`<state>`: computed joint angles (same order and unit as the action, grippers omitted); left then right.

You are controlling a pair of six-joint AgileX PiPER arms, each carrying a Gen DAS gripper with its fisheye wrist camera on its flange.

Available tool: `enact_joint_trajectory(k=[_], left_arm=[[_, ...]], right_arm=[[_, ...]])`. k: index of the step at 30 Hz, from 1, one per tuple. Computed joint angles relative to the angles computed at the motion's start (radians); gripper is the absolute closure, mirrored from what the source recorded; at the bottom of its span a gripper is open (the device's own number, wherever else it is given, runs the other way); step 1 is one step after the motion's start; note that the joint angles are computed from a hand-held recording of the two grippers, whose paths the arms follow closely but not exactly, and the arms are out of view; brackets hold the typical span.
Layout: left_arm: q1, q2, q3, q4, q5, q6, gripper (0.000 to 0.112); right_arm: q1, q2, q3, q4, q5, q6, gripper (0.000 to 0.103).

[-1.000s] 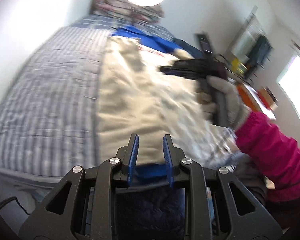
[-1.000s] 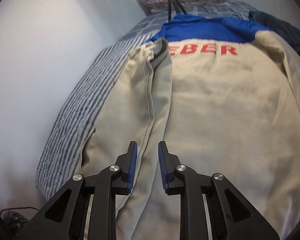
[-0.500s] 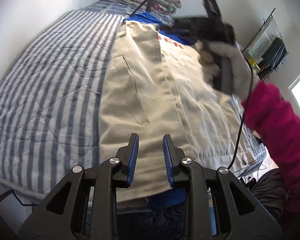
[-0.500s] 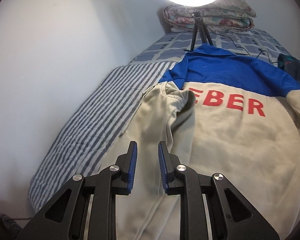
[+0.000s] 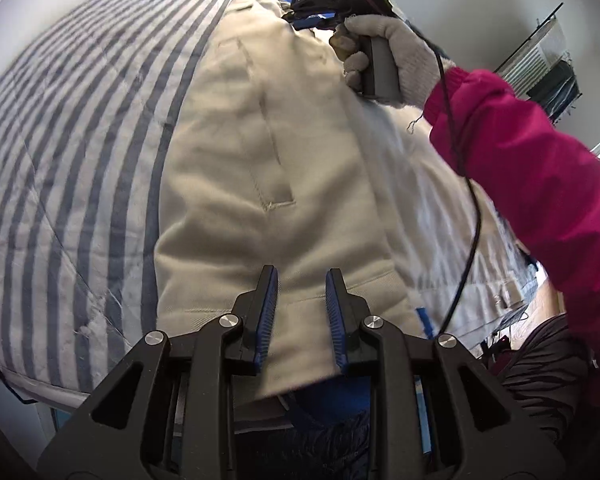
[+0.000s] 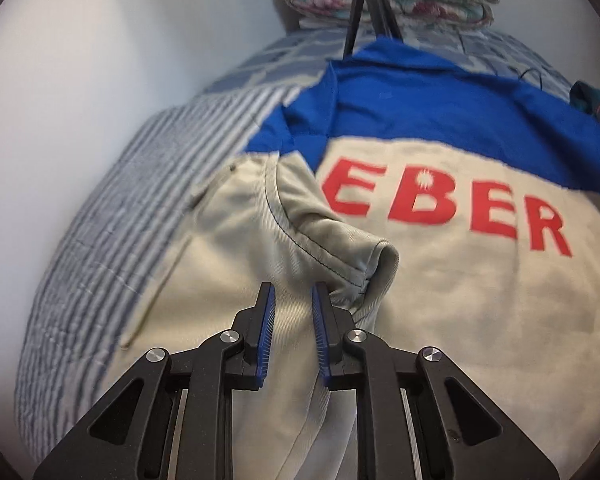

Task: Fold large clothes

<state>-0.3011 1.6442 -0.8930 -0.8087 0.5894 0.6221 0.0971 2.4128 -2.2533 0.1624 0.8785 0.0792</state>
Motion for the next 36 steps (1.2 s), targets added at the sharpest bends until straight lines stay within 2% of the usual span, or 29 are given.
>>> enact_joint_trajectory(k=[2,3,5,7,11,13,15,18,22,25,27,30,33,36], left_arm=[[-0.019,0.008,0.007,0.014,-0.027,-0.001,0.089],[-0.027,0.009,0.006,0.028,-0.033,-0.009,0.089],[-0.029,0.006,0.001,0.038,-0.027,-0.025,0.089],[-0.019,-0.001,0.005,0.013,-0.018,-0.008,0.089],[0.032,-0.072,0.027,-0.070,0.028,0.080,0.089],[0.040,-0.145,0.049,-0.060,0.001,0.092,0.089],[0.066,-0.197,0.060,-0.063,-0.004,0.101,0.089],[0.149,-0.241,0.068,-0.133,0.055,0.152,0.089],[0.200,-0.278,0.089,-0.156,0.094,0.179,0.089],[0.186,-0.279,0.098,-0.154,0.108,0.168,0.089],[0.139,-0.274,0.106,-0.138,0.088,0.143,0.089],[0.035,-0.253,0.108,-0.104,0.042,0.102,0.089],[-0.057,-0.202,0.089,-0.042,-0.013,0.024,0.089],[-0.115,-0.119,0.058,0.004,-0.019,-0.044,0.089]], right_arm=[[0.029,-0.009,0.027,-0.079,-0.028,0.019,0.088],[0.039,-0.008,0.016,-0.110,-0.012,0.034,0.088],[0.037,-0.017,0.005,-0.105,0.012,0.038,0.088],[0.030,-0.069,0.068,-0.086,-0.014,0.046,0.088],[0.011,-0.283,0.345,-0.006,-0.143,-0.005,0.088],[-0.005,-0.394,0.472,0.067,-0.186,-0.070,0.087],[-0.017,-0.524,0.608,0.141,-0.218,-0.139,0.084],[-0.030,-0.702,0.773,0.204,-0.225,-0.218,0.084],[-0.073,-0.958,0.968,0.254,-0.197,-0.295,0.084],[-0.123,-1.137,1.080,0.213,-0.160,-0.284,0.084],[-0.166,-1.222,1.123,0.182,-0.124,-0.276,0.076],[-0.290,-1.343,1.206,0.257,-0.080,-0.377,0.060],[-0.425,-1.438,1.267,0.284,-0.030,-0.452,0.060],[-0.631,-1.494,1.324,0.382,0.042,-0.600,0.060]])
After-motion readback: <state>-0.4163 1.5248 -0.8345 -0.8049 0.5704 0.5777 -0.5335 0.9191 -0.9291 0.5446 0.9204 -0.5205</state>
